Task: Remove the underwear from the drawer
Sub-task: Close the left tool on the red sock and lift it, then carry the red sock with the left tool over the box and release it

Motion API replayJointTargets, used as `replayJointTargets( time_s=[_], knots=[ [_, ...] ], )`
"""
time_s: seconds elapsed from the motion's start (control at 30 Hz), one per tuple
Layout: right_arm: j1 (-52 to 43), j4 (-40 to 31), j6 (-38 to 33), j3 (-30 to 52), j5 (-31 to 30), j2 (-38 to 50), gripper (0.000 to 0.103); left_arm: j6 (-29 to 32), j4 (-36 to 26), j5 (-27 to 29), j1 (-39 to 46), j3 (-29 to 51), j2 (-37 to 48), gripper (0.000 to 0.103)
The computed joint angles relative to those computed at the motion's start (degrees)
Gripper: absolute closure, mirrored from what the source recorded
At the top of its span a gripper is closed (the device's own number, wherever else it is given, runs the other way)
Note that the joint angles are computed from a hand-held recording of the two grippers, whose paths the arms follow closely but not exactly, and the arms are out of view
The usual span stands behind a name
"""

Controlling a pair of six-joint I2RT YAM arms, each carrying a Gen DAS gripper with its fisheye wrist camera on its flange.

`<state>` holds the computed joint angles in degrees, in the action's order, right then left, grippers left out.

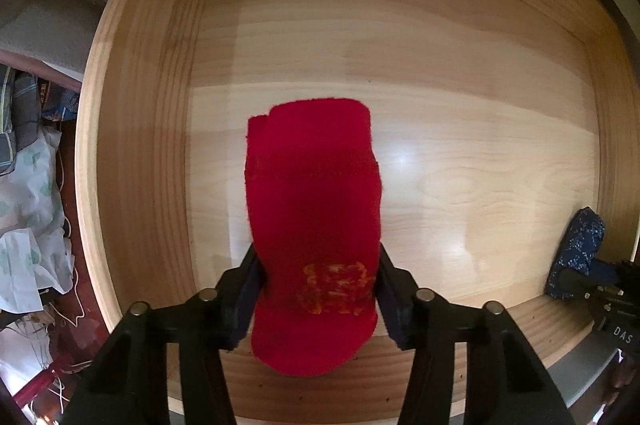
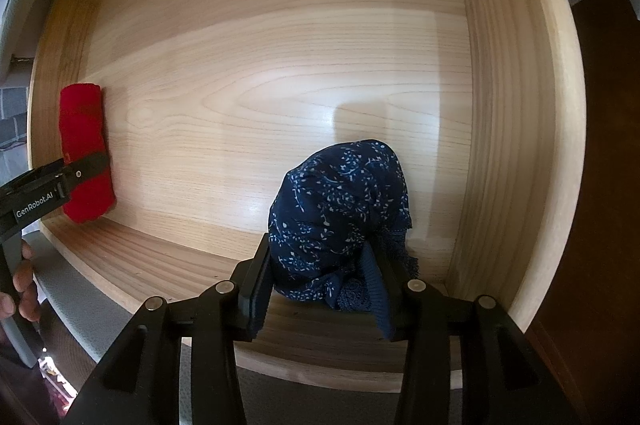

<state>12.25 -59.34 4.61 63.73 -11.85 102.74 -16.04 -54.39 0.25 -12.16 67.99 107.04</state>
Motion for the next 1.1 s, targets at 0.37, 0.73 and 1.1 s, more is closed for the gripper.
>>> replayJointTargets(
  time_s=[0.37,0.73,1.1],
  knots=[
    [1.5,0.7,1.3,-0.4,0.3,0.1,0.063,-0.8,1.2,-1.1,-2.2,-3.3,-4.5,0.063],
    [1.8,1.0,1.6,-0.6,0.3,0.1,0.063,-0.7,0.4,-4.5,-6.7,-6.4,-14.4,0.063],
    [2.1,1.3,1.7,-0.8,0.4,0.2,0.063,-0.9,0.9,-9.3,-13.6,-8.9,-25.2,0.063]
  ],
)
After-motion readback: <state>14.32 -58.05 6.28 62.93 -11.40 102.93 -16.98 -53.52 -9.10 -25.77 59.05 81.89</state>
